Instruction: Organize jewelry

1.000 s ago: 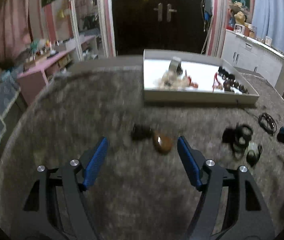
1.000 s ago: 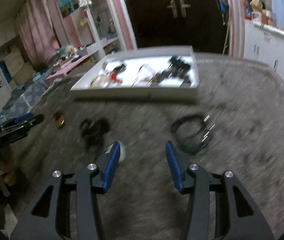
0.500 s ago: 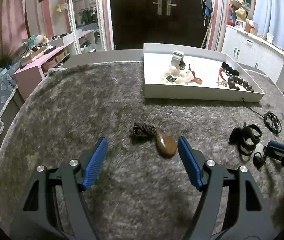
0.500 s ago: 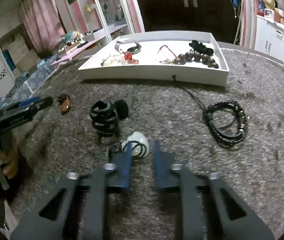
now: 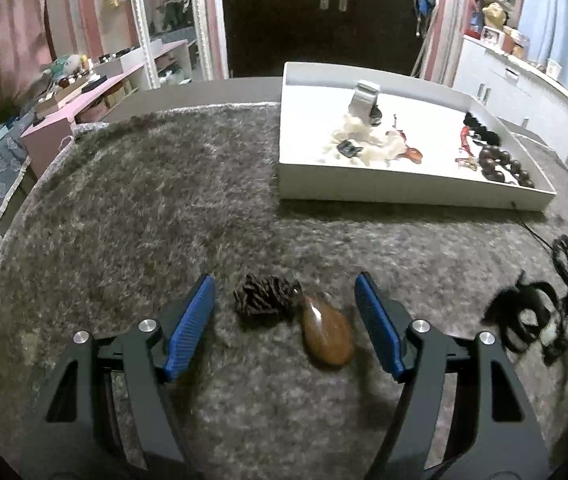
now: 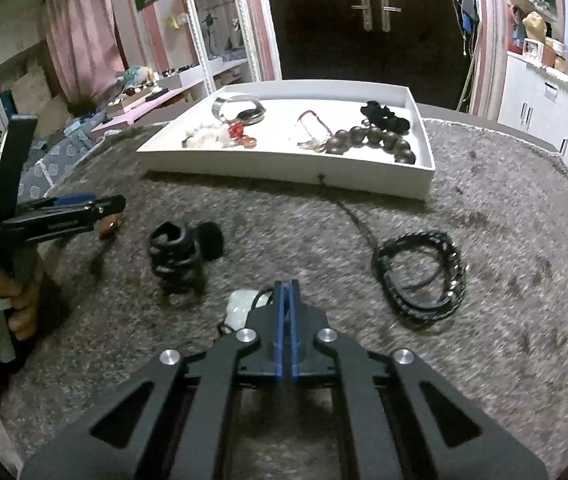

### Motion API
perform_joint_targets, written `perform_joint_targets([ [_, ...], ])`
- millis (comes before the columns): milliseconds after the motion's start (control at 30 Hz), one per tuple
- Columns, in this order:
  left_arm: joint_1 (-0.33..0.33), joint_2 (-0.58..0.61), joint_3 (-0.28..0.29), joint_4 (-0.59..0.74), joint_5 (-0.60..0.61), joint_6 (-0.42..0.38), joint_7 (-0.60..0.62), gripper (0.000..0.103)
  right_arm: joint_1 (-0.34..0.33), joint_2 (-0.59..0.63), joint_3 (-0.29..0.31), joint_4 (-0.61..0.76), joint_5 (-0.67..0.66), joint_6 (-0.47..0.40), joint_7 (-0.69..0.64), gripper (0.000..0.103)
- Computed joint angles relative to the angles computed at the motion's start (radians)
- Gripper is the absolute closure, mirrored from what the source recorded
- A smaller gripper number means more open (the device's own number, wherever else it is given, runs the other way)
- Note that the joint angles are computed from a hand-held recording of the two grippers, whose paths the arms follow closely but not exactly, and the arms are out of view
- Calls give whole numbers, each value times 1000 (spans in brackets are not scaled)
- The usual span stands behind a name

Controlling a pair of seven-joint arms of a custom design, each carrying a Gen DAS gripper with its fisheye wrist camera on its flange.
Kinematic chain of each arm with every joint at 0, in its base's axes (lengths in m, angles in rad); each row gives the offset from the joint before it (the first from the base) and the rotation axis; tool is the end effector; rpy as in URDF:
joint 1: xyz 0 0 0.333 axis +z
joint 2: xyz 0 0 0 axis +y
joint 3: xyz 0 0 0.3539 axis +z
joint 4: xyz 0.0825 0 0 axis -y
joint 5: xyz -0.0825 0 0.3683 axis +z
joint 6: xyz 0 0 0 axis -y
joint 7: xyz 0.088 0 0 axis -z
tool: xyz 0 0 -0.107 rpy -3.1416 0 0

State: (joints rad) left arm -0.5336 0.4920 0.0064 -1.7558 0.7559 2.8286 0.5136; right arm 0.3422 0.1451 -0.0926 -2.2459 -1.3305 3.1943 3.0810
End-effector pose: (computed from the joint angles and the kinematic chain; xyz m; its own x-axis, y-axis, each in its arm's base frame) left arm 0.5890 -0.3840 0.3875 -0.1420 -0.9892 0.0365 -0.7660 0.0865 -0.6370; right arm 0.4910 0.2203 0.3977 0.1526 -0.9773 -0.1470 -0.7366 -0.0133 -0.6762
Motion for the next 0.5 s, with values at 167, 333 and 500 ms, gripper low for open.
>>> perform_joint_targets([
  [167, 23, 10, -12, -10, -55, 48, 35, 75, -14, -2, -5, 10, -34, -7, 27, 102],
  [333, -1, -11, 19, -48, -55, 107, 24, 79, -34, -5, 5, 17, -86, -7, 80, 102],
  [500, -42, -52, 63, -82, -9, 140, -15, 79, -72, -27, 31, 34, -201, -8, 186, 102],
])
